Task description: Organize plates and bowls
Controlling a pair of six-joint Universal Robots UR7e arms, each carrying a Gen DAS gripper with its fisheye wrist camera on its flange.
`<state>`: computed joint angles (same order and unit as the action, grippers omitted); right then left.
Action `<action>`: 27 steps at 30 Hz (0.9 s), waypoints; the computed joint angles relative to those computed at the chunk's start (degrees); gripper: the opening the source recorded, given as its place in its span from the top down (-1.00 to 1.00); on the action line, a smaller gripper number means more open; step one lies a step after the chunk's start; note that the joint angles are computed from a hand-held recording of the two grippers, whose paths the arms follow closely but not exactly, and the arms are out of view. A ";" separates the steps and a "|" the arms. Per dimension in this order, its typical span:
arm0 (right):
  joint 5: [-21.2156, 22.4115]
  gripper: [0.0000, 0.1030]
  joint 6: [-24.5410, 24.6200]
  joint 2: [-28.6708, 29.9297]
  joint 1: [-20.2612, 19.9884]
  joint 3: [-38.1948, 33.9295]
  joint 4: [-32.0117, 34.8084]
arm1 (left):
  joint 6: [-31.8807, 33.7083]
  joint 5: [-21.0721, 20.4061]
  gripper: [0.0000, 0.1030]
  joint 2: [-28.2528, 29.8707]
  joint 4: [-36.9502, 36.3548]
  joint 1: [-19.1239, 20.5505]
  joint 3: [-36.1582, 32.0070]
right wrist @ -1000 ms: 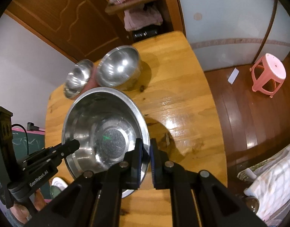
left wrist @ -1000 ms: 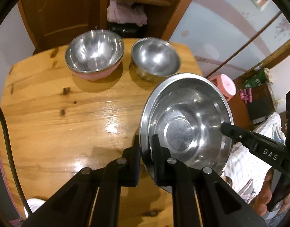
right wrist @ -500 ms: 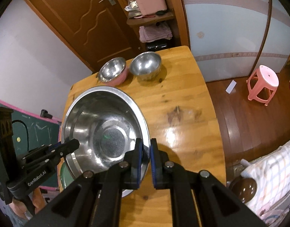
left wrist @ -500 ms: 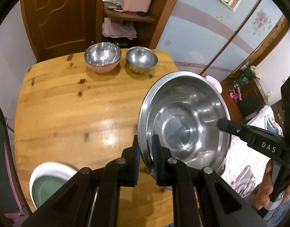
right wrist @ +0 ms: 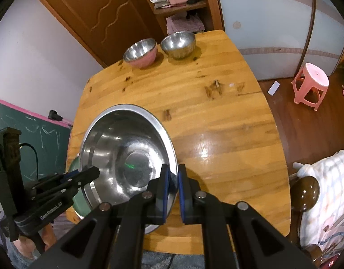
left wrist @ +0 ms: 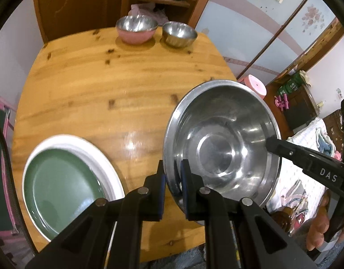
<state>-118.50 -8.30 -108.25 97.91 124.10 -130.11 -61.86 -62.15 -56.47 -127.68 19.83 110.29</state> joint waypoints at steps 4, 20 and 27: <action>-2.29 0.85 -0.79 -0.28 0.16 3.11 -2.57 | -2.06 -1.28 0.78 0.24 -2.29 -0.06 3.07; -4.21 0.85 -0.96 3.03 -4.43 7.38 -4.86 | -4.71 -5.84 0.78 2.28 -5.36 2.95 6.14; -4.30 0.84 -1.05 3.89 -5.51 7.46 -4.99 | -4.36 -6.07 0.78 3.27 -4.87 3.42 5.66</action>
